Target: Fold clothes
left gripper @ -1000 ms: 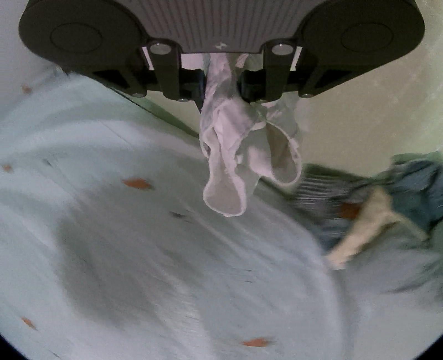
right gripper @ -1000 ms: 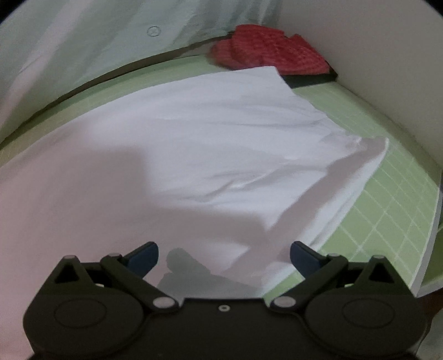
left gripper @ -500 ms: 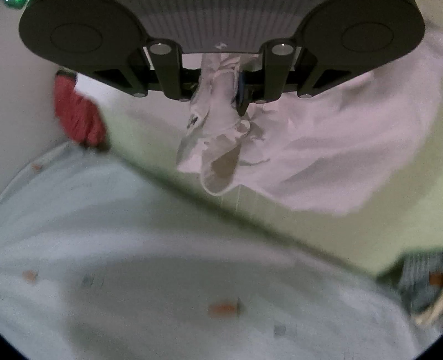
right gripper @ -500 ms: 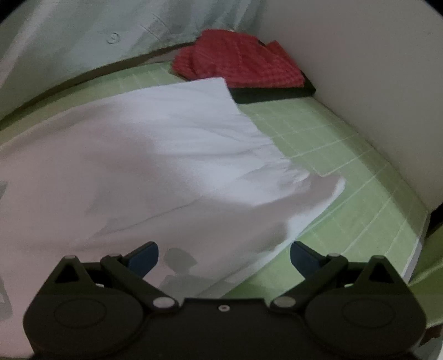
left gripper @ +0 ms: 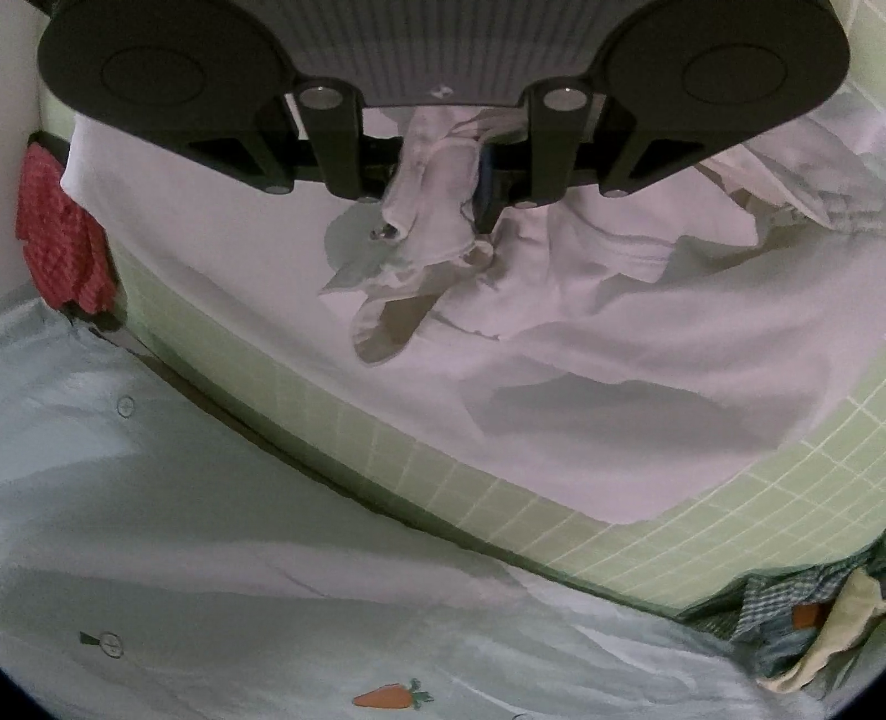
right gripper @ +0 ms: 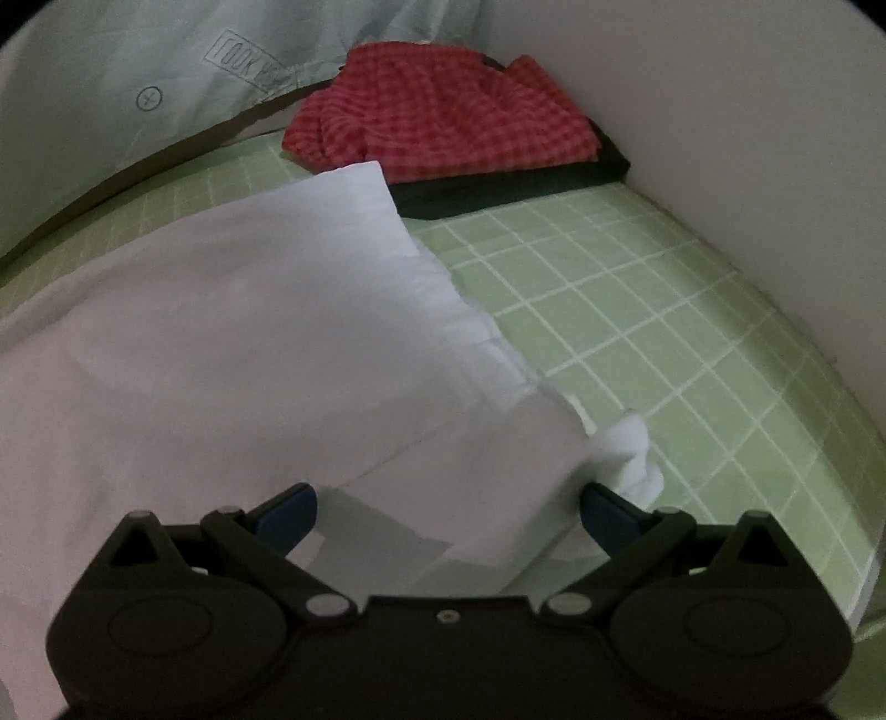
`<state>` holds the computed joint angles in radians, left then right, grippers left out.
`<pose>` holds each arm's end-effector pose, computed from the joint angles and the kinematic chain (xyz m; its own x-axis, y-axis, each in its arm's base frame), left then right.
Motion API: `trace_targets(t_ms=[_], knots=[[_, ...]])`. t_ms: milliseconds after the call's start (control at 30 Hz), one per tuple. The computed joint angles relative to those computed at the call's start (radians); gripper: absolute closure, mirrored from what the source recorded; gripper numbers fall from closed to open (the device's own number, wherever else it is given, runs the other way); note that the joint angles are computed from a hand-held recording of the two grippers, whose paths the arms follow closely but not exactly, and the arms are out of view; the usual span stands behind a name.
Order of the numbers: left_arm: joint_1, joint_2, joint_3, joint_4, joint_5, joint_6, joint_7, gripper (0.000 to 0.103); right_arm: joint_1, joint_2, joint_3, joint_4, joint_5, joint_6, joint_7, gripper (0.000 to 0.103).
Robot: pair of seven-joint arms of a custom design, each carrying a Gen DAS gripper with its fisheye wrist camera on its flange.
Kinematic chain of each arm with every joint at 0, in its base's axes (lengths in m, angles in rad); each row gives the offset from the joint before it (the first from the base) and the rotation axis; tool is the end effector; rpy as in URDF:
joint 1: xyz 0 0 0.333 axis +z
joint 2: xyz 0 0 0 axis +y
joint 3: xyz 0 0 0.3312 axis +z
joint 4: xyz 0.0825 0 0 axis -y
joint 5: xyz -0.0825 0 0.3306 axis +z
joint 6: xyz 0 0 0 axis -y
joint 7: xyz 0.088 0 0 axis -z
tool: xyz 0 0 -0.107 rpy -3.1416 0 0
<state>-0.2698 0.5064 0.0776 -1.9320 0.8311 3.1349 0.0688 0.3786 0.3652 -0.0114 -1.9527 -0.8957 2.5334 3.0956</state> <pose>0.5983 -0.1885 0.3381 0.3083 -0.8773 0.3678 -0.7057 -0.4702 -0.5299 0.5567 0.2240 0.3600 -0.4523 -0.8909 0.0410 -0.7405 0.3496 -0.5740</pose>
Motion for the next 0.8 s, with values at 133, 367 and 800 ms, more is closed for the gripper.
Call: trace_targets(t_ms=[133,367,800], knots=[[0.064,0.011,-0.070,0.001,-0.066,0.034,0.029,0.047,-0.007,0.008,-0.012,0.007,-0.016,0.021,0.015,0.000],[0.182,0.015,-0.234,0.003,-0.171,0.056,0.209,0.023,-0.009,-0.005,-0.030,-0.003,-0.060,0.021,0.071,0.000],[0.166,-0.028,-0.246,-0.030,-0.244,0.109,0.363,0.004,-0.081,-0.034,-0.035,-0.090,-0.128,0.124,0.115,0.000]])
